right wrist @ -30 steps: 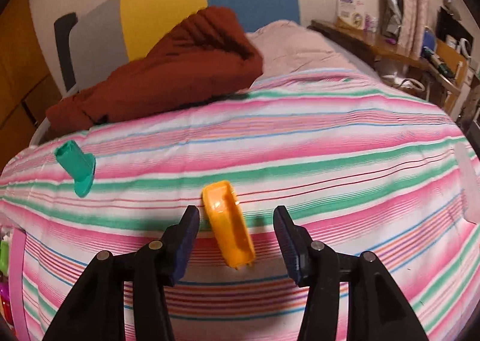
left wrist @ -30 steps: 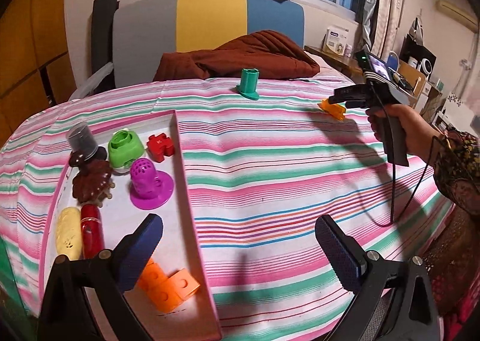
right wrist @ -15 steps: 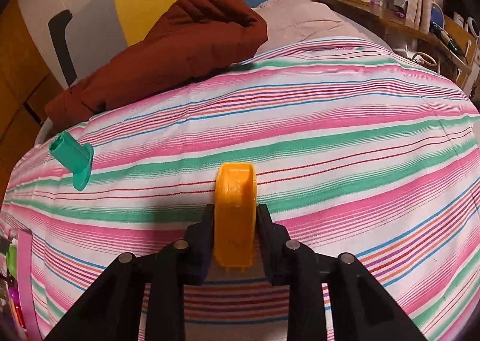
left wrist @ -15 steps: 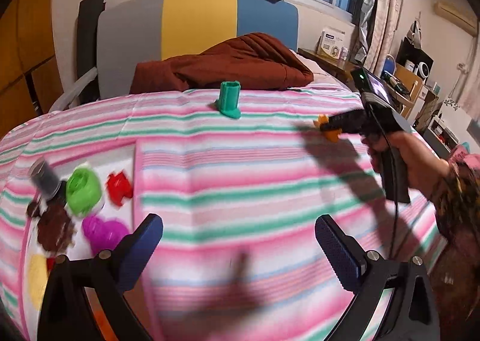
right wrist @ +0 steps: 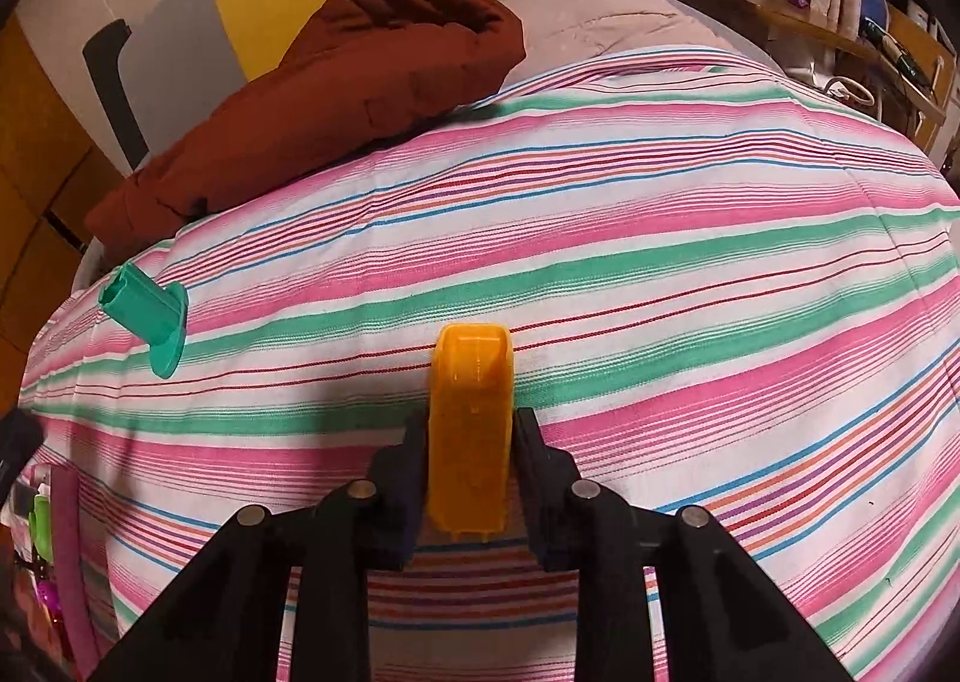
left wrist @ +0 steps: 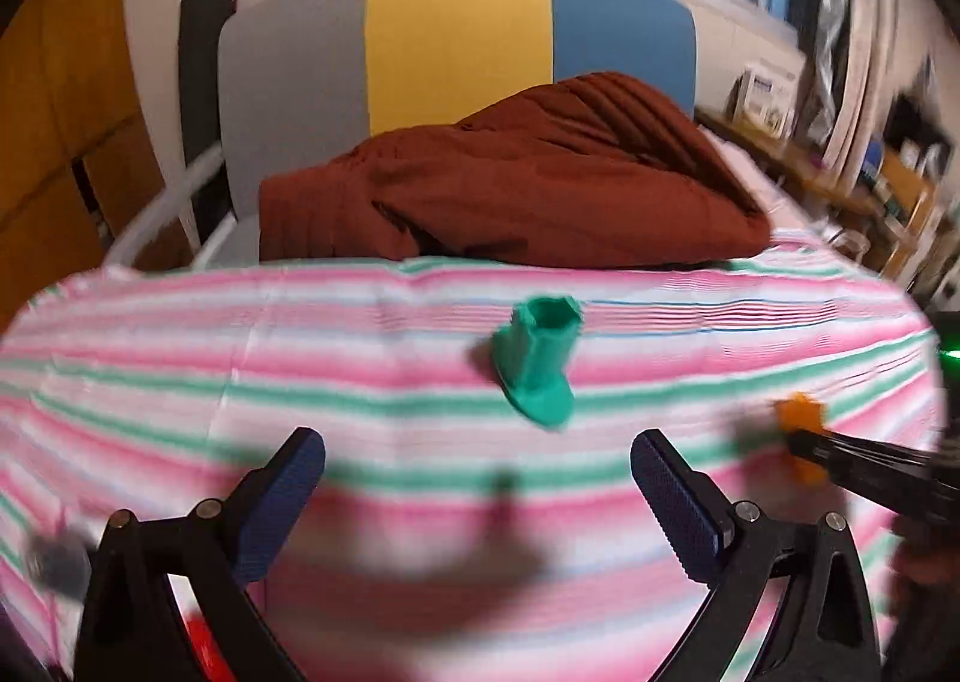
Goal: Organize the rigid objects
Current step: 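Grasp the orange scoop with the right tool and lift it, then grasp the teal cup with the left tool while the right tool holds the orange scoop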
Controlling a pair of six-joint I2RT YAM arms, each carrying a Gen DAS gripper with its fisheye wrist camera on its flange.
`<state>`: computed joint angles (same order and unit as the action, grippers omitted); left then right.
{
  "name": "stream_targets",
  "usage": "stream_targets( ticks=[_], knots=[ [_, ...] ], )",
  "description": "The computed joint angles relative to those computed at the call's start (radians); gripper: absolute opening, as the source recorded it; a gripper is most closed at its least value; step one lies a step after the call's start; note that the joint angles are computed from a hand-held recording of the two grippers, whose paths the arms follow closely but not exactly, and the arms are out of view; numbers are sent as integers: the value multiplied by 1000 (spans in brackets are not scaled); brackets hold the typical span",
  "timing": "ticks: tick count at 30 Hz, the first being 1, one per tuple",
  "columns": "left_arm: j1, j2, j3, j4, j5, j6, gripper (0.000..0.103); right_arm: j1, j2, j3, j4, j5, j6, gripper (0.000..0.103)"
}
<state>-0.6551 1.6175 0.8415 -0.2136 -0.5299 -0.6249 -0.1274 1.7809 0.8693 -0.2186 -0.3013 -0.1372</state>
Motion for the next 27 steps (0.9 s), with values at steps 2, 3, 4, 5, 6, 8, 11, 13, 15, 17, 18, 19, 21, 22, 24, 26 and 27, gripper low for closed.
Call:
stream_targets(
  ticks=[2, 3, 4, 5, 6, 8, 11, 13, 15, 17, 18, 19, 21, 22, 24, 26, 27],
  knots=[
    [15, 89, 59, 26, -21, 68, 103, 0, 4, 8, -9, 2, 0, 26],
    [22, 121, 81, 33, -26, 82, 103, 0, 3, 10, -19, 5, 2, 26],
    [31, 154, 100, 47, -24, 95, 103, 1, 1, 13, -28, 6, 7, 26],
    [40, 180, 116, 59, -18, 99, 103, -1, 0, 14, -34, 5, 10, 26],
    [52, 210, 136, 74, -20, 92, 103, -1, -1, 14, -36, 5, 12, 26],
    [68, 246, 162, 103, -12, 70, 103, 2, -3, 14, -38, 13, 7, 26],
    [82, 304, 228, 86, -16, 28, 103, 7, -8, 8, -34, 32, -1, 26],
    [91, 339, 269, 66, -22, 9, 102, 13, -13, 2, -29, 45, -8, 26],
    [96, 352, 272, 102, -24, 7, 95, 10, -16, -2, -30, 42, -8, 26],
    [97, 358, 265, 135, -26, 21, 83, 5, -9, 7, -35, 30, -1, 26],
    [97, 360, 257, 153, -22, 30, 72, 3, -7, 10, -39, 26, 1, 26],
    [97, 361, 246, 176, -22, 44, 66, -1, -6, 12, -43, 22, 1, 26],
    [96, 364, 232, 197, -31, 54, 47, -4, -11, 10, -47, 20, -2, 26],
    [98, 364, 228, 199, -27, 48, 43, -2, -7, 12, -45, 22, -1, 26],
    [106, 356, 216, 210, -9, 46, 35, 3, -10, 10, -43, 28, 1, 26],
    [106, 346, 198, 230, 0, 56, 35, 4, -11, 8, -40, 29, 1, 26],
    [103, 343, 188, 240, 1, 62, 35, 6, -10, 8, -38, 30, 2, 26]
  ],
)
